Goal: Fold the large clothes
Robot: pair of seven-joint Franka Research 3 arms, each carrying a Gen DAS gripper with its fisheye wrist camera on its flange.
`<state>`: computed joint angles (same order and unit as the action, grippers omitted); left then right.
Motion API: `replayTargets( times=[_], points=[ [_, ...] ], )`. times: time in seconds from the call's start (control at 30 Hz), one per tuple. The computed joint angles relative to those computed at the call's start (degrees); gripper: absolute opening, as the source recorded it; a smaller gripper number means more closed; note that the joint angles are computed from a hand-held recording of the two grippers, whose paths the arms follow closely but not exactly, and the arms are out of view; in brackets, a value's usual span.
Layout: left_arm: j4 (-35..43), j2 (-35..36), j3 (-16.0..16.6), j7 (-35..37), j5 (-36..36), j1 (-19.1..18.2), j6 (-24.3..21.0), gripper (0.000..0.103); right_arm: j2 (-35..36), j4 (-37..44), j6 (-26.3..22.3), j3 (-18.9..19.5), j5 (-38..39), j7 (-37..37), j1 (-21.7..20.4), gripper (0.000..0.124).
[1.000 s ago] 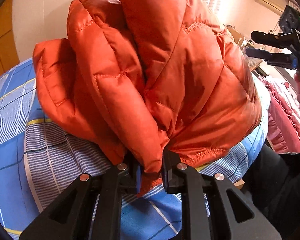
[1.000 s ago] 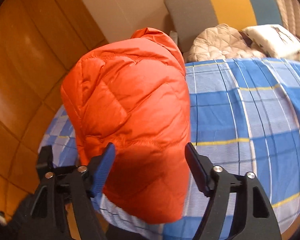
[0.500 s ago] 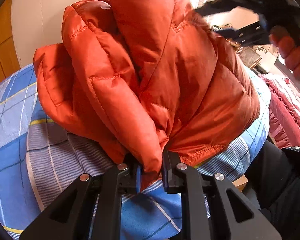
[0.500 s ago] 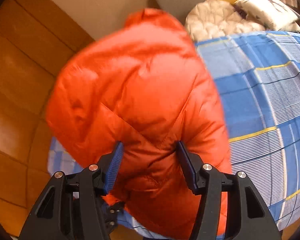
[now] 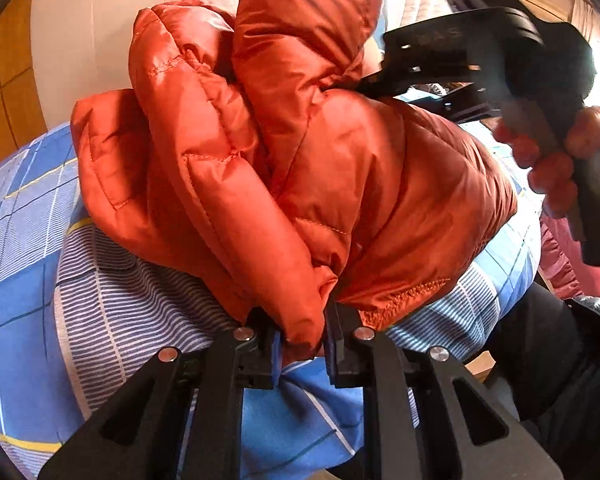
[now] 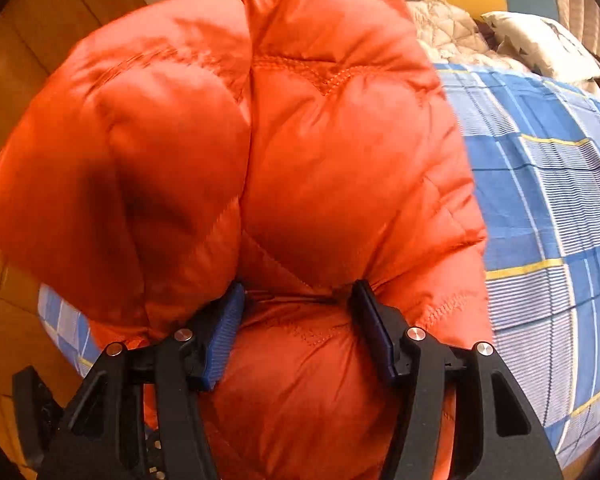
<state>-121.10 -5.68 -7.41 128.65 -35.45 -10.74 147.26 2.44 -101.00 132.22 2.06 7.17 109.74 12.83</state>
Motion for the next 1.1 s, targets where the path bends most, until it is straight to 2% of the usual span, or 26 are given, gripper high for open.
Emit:
replayTargets(
  times=[0.1,0.17,0.2,0.27,0.3,0.33,0.4,0.57,0.63,0.7,0.77,0.8,0.83,0.9,0.93,1.1],
  points=[
    [-2.2,-1.9,-0.8,-5.0,3.4,-0.1,2.8,0.021,-3.1,-3.9,3.4,-0.1,2.0,-1.5,-0.3,0.065],
    [-3.7,-3.3,-1.1,-9.8,6.4,-0.2,4.0,0.025,-3.8,-4.4,3.3,0.1,1.8,-2.5,-0.4,0.068],
    [-5.1,-4.4,-1.4,-13.2,9.2,0.0,5.4,0.037,-3.9,-4.5,3.1,0.1,2.0,-3.0,-0.5,0.068],
    [-7.8,-7.1,-1.0,-17.2,11.1,-0.7,7.1,0.044,-4.0,-4.6,2.6,0.3,1.0,-3.3,-0.5,0.070],
    [-9.2,-8.4,-0.9,-20.1,12.3,-0.6,8.0,0.059,-3.5,-4.0,2.3,0.4,0.4,-2.8,-0.5,0.070],
    [-10.4,-9.6,-0.5,-22.4,12.9,-0.7,8.2,0.067,-2.6,-3.0,1.8,0.6,-0.6,-2.4,-0.3,0.071],
    [-13.3,-12.9,1.9,-25.1,10.6,-2.0,7.3,0.068,-1.3,-0.9,-0.3,1.0,-2.5,-2.4,0.3,0.071],
    [-23.9,-22.7,4.0,-35.6,15.3,0.0,8.7,0.066,3.2,6.6,-8.3,1.2,-6.6,-4.0,2.0,0.072],
    [-27.2,-26.3,3.9,-40.0,18.2,1.8,8.8,0.066,4.7,8.6,-10.4,1.1,-9.3,-4.1,3.0,0.072],
    [-30.8,-29.2,3.6,-44.1,20.1,2.8,10.1,0.066,5.4,8.0,-9.9,1.0,-13.1,-3.9,4.3,0.072],
    [-33.1,-31.8,1.5,-49.6,23.4,6.1,10.2,0.066,5.2,6.2,-8.0,0.9,-17.1,-1.6,5.6,0.072],
    [-33.6,-32.5,1.9,-50.7,24.5,6.6,10.1,0.066,4.7,5.3,-7.2,0.8,-18.4,-0.7,6.0,0.072],
    [-34.2,-32.7,2.9,-51.2,24.7,6.2,10.8,0.066,4.3,4.9,-6.9,0.8,-18.6,-0.5,6.1,0.072],
    [-35.3,-34.6,2.0,-56.3,29.2,7.3,10.1,0.067,3.6,4.8,-7.3,0.8,-18.8,-0.4,6.1,0.072],
    [-35.0,-33.6,1.1,-55.8,28.8,8.4,10.7,0.068,3.2,5.0,-7.7,0.9,-19.0,-0.3,6.2,0.072],
    [-36.6,-35.3,2.9,-60.2,31.5,6.8,10.2,0.069,-0.3,2.5,-4.9,1.5,-21.7,0.2,6.1,0.072]
  ],
)
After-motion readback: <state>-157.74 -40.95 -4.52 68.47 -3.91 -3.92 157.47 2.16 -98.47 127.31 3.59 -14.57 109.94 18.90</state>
